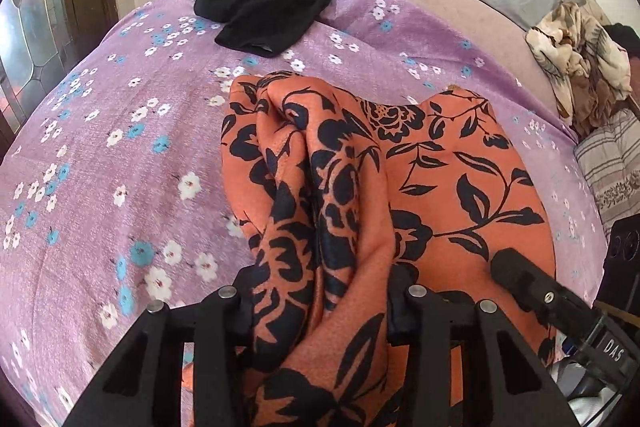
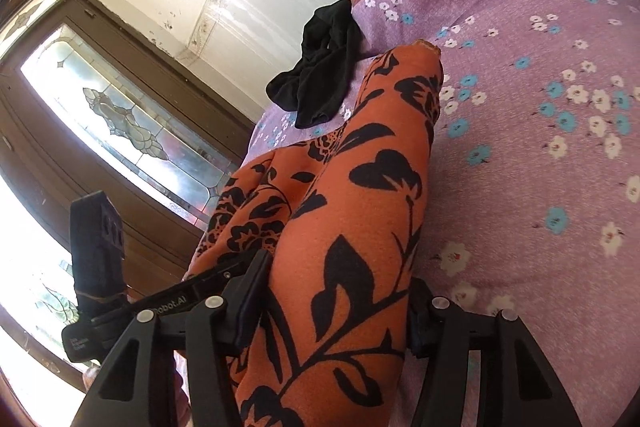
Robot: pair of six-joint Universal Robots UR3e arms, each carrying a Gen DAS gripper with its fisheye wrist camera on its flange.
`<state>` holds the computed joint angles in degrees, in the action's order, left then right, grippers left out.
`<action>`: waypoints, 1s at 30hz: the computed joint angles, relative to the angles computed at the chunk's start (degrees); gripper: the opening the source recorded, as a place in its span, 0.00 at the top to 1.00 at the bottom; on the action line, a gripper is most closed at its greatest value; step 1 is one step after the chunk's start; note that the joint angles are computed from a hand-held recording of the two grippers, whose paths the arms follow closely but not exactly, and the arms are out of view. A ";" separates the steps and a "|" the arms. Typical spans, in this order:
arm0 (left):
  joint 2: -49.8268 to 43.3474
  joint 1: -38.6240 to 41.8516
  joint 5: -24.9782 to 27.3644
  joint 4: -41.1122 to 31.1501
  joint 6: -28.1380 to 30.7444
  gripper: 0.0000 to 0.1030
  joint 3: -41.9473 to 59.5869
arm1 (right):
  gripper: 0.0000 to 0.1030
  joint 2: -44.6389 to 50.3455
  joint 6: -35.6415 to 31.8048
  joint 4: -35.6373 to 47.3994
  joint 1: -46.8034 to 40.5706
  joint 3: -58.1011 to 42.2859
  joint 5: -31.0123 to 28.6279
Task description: Fold small clothes
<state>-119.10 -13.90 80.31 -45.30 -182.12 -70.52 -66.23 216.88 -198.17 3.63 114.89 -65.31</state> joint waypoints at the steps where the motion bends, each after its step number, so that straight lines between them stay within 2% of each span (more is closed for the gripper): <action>1: 0.68 -0.60 0.39 0.22 -0.30 0.57 -1.00 | 0.43 -1.22 0.28 -0.29 -0.48 1.39 0.32; 15: 11.41 -8.59 7.06 4.06 -2.77 0.57 -16.15 | 0.43 -16.89 2.90 -4.19 -0.37 21.23 -1.06; 21: 15.56 -13.01 11.16 7.09 -3.91 0.57 -23.65 | 0.43 -23.61 4.14 -4.95 1.37 29.55 -3.91; 30: 15.39 -14.18 12.24 6.47 -5.33 0.57 -23.56 | 0.45 -25.96 3.52 -5.87 -3.06 36.88 -2.05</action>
